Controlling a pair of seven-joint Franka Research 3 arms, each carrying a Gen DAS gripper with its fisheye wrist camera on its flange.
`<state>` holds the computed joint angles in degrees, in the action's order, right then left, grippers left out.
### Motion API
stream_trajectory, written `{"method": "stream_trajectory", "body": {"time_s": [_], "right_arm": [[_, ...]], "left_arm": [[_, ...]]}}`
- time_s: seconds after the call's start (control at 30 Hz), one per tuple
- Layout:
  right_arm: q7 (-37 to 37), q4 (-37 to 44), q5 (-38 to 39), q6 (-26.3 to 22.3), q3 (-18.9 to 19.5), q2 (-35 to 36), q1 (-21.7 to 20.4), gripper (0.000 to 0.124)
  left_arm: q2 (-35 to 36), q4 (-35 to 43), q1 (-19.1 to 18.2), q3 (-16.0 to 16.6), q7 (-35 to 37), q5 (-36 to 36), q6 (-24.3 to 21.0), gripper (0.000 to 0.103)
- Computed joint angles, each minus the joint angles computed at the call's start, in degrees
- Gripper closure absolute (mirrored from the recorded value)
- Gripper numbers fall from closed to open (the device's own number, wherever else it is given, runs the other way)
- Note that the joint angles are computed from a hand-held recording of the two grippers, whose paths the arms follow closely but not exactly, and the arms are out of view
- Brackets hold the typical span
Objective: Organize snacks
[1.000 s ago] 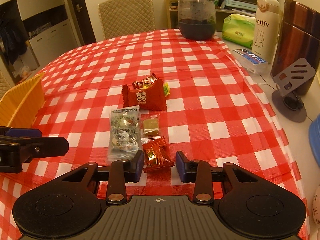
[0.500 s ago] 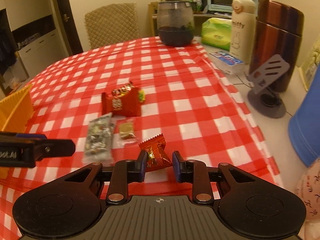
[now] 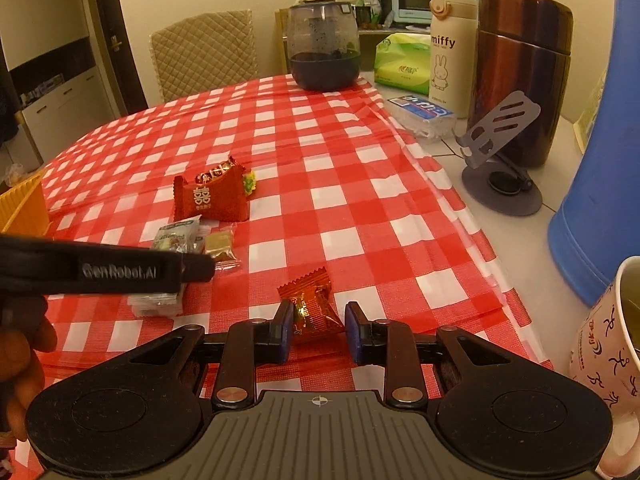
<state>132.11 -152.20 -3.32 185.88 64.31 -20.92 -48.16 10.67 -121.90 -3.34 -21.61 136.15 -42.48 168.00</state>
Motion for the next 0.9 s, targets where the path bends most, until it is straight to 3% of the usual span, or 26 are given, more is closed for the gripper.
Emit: {"method": "stream_trajectory", "body": {"time_s": [0.2, 0.63, 0.8, 0.9], "right_arm": [[-0.11, -0.42, 0.61, 1.37, 2.17, -0.57, -1.84, 0.096], [-2.63, 1.63, -2.17, -0.63, 7.04, -1.94, -6.98, 0.096], [-1.54, 1.88, -3.11, -2.76, 4.41, -2.07, -4.17, 0.099], [-0.32, 1.29, -3.40, -3.16, 0.77, -2.62, -0.19, 0.099]], "left_arm": [[-0.58, -0.68, 1.43, -1.00, 8.51, -6.60, 0.05, 0.065], [-4.20, -3.16, -1.20, 3.11, 11.30, -9.00, -2.67, 0.070], [-6.61, -4.59, -2.47, 5.44, 11.83, -10.23, -4.17, 0.070], [-8.72, -5.70, -3.28, 7.01, 12.17, -11.50, -5.38, 0.070]]}}
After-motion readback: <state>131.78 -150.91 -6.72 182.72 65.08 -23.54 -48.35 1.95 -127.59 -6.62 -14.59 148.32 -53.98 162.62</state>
